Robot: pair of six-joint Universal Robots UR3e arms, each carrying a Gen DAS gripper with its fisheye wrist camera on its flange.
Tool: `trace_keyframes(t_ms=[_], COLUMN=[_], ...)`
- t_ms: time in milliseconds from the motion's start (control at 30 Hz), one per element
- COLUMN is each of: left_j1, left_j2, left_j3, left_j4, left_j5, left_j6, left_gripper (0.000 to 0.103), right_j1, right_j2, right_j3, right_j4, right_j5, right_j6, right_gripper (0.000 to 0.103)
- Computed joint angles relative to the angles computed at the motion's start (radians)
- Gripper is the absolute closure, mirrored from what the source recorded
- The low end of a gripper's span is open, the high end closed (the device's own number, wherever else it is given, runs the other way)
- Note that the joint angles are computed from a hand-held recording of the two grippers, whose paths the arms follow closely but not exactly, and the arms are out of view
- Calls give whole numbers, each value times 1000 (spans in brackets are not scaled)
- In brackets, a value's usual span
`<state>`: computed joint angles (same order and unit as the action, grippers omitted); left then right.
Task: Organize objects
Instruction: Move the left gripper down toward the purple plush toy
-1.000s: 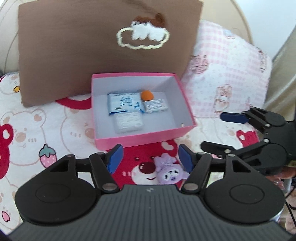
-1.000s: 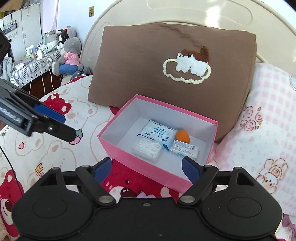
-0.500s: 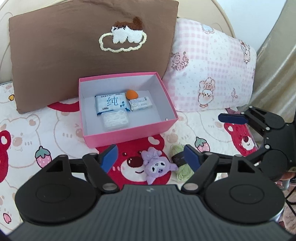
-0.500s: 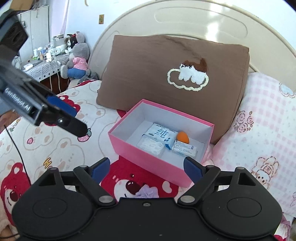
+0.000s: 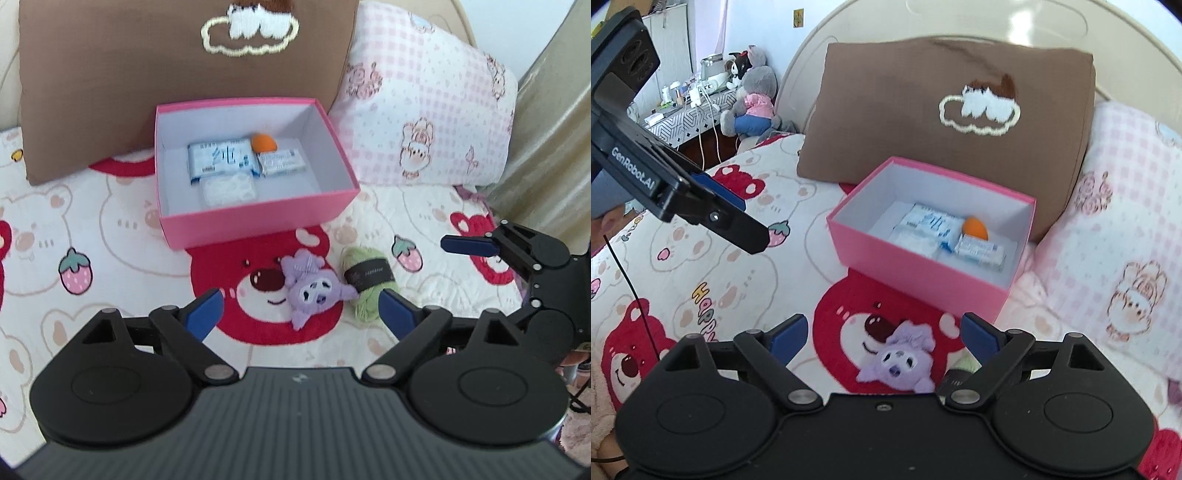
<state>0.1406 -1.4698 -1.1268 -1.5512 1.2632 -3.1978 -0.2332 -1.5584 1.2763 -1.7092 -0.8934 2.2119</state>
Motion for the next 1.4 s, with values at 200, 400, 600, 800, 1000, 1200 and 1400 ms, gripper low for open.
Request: trace_keyframes(t_ms=[200,400,600,800,1000,1200,1400], left_j1=[0,12,15,14,32,34,-6], left_j2=[21,68,87,42,48,47,-4], left_j3=[-101,-275,-455,-492,-600,-711,-825], left_j4=[44,159,293,322,426,576,841], left_j5=[-16,-61,-102,-108,-125,-129,-100], left_j6=[-5,-32,-71,-21,-35,-64,-115], left_gripper=[9,8,6,6,2,0,0], right_j1=[-7,29,70,94,141,184,215], right_j2=[-88,-80,-56,59,77,118,202], right_j3=[116,181,274,156,246,420,484], right_j4=[-26,-98,-252,-104,-263,-612,-832], right_j5=[2,-43,-99,-96,-131,-182,-233], right_j6=[-40,-7,31,58,54,86,157], right_gripper=[11,11,11,11,11,11,11])
